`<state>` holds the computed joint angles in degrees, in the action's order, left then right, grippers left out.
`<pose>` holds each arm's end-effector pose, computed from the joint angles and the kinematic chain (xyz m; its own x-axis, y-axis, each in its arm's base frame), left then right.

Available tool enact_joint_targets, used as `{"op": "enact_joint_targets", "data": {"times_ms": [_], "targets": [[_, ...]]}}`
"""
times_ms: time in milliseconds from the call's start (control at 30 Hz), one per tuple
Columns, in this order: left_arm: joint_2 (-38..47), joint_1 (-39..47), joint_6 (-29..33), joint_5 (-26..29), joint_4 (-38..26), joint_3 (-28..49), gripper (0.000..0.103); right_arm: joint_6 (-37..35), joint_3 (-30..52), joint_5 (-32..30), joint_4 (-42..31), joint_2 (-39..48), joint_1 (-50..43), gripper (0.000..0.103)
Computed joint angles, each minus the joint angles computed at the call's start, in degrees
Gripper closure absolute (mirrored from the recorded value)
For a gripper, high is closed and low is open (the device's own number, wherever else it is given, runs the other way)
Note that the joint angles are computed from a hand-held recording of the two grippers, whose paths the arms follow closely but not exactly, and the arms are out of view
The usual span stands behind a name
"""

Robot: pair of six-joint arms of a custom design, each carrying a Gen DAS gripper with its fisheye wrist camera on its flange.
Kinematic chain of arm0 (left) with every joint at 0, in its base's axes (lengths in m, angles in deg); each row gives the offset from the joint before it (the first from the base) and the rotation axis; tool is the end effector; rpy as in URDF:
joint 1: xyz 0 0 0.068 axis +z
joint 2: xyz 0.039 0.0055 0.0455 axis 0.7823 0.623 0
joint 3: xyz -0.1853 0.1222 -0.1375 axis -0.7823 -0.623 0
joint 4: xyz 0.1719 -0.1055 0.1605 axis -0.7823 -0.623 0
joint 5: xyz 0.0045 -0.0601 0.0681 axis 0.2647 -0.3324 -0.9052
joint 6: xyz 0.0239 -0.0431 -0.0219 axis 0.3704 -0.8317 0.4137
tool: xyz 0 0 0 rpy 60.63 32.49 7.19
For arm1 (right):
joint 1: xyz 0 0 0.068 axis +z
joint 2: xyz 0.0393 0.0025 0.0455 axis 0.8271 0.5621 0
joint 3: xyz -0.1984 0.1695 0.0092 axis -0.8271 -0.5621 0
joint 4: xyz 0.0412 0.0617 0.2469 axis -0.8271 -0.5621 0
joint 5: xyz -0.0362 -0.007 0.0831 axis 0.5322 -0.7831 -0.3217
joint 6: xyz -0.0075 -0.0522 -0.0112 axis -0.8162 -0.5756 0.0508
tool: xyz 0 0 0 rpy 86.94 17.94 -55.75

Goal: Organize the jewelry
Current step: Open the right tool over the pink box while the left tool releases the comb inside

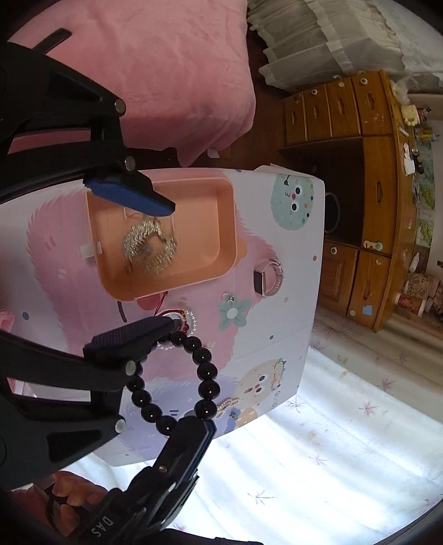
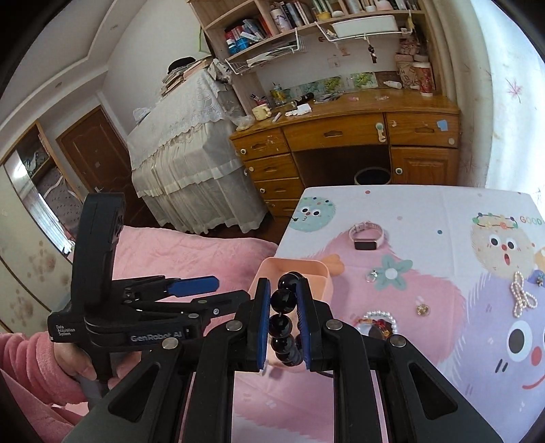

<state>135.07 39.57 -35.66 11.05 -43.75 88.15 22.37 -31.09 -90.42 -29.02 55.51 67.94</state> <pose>0.3523 -0.0893 0.2341 -0.7968 0.3627 -0.4832 0.5328 0.7989 -0.2789 0.2031 0.0459 0.2920 -0.7281 0.2455 -0.6400 0.0373 0.9464 0.3207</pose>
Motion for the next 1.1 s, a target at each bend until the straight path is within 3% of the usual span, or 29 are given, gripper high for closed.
{"op": "enact_joint_targets", "data": {"times_ms": [300,533,600,667,1100], "targets": [[3.5,5.9,3.5,-0.3,-4.3,1.7,0.042,5.4,4.9,4.4,2.3,8.8,7.7,0.088],[3.1,9.0,5.3,0.9,-4.6,0.6,0.042,1.4,6.8,-0.8,5.0,14.3,3.7,0.087],[2.9,9.4,6.1,1.2,-4.8,0.4,0.042,0.6,7.8,-2.7,5.3,16.1,2.5,0.082],[2.8,9.7,6.5,1.4,-5.2,0.4,0.042,0.9,8.1,-2.7,5.2,16.8,2.9,0.058],[0.1,11.0,9.8,3.5,-6.1,-1.1,0.042,2.8,5.7,-1.0,6.0,14.4,4.7,0.058]]}}
